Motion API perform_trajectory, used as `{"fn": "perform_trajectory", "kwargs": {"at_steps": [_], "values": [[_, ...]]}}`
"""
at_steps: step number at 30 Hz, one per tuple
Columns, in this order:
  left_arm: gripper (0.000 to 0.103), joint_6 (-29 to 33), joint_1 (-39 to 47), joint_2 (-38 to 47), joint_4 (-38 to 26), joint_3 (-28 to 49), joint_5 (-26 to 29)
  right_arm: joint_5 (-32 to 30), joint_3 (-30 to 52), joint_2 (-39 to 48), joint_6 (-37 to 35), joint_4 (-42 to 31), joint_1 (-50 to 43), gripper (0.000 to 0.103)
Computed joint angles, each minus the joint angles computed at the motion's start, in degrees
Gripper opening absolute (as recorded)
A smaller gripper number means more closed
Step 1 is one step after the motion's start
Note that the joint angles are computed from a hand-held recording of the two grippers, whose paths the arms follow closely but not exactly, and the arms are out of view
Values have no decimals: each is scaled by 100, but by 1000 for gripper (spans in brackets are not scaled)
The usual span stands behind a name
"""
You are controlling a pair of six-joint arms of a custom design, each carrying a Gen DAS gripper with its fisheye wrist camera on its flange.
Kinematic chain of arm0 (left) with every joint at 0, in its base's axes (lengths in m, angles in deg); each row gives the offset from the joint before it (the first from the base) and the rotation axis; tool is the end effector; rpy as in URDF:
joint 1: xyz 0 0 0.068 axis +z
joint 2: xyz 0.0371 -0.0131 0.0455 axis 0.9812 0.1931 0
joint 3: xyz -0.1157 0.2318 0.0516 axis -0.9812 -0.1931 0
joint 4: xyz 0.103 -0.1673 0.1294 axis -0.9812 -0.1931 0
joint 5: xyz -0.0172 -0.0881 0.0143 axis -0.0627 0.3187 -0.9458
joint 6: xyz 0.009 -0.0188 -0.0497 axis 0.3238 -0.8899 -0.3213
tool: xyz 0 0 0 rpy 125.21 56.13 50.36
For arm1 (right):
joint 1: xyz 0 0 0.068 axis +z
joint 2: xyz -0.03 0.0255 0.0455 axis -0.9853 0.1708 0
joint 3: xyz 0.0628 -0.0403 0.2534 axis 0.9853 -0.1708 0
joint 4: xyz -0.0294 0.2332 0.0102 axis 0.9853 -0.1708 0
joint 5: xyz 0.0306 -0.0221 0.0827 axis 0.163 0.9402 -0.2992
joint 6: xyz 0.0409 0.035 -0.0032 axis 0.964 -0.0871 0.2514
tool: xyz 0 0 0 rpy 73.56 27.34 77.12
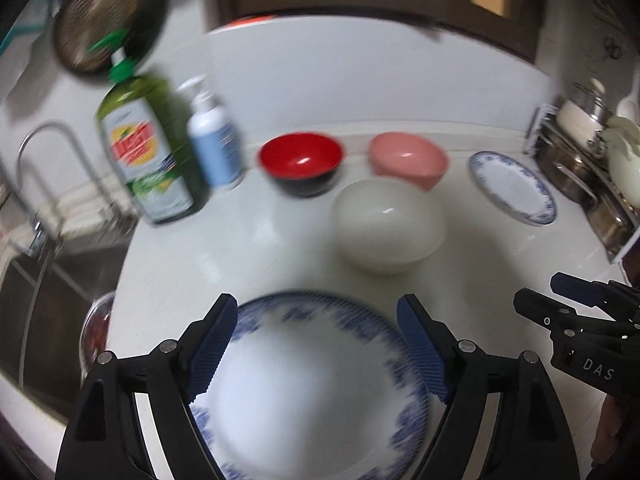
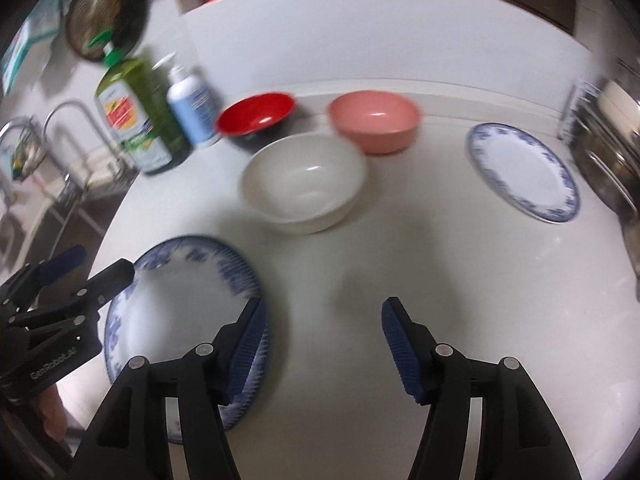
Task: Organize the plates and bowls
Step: 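Lower the blue-and-white plate onto the lime-green plate and open both grippers, then move both grippers to the rim of the smaller blue-and-white plate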
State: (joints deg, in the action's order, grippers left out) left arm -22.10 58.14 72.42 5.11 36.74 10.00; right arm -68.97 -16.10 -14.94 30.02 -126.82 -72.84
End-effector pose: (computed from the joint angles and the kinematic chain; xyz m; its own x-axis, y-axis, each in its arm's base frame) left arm 0.2708 -0.1036 0.2817 -0.6855 0.3297 -0.6491 0.4169 0.9087 0.0213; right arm 0.2124 0.0237 0.2665 -0.7923 0.2363 -0.5626 0.2089 0.9713 0.1138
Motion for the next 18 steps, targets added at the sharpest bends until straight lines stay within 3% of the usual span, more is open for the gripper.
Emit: {"fn": "perform_trajectory", "kwargs": {"at_steps": [12, 18], "values": [[83, -527, -1632, 1030, -68, 1456, -595, -596, 247, -520, -1337, -368, -2636, 61], [83, -783, -2172, 2056, -528, 2940, -772, -1192, 595, -225, -2010, -191, -3890, 61]]}}
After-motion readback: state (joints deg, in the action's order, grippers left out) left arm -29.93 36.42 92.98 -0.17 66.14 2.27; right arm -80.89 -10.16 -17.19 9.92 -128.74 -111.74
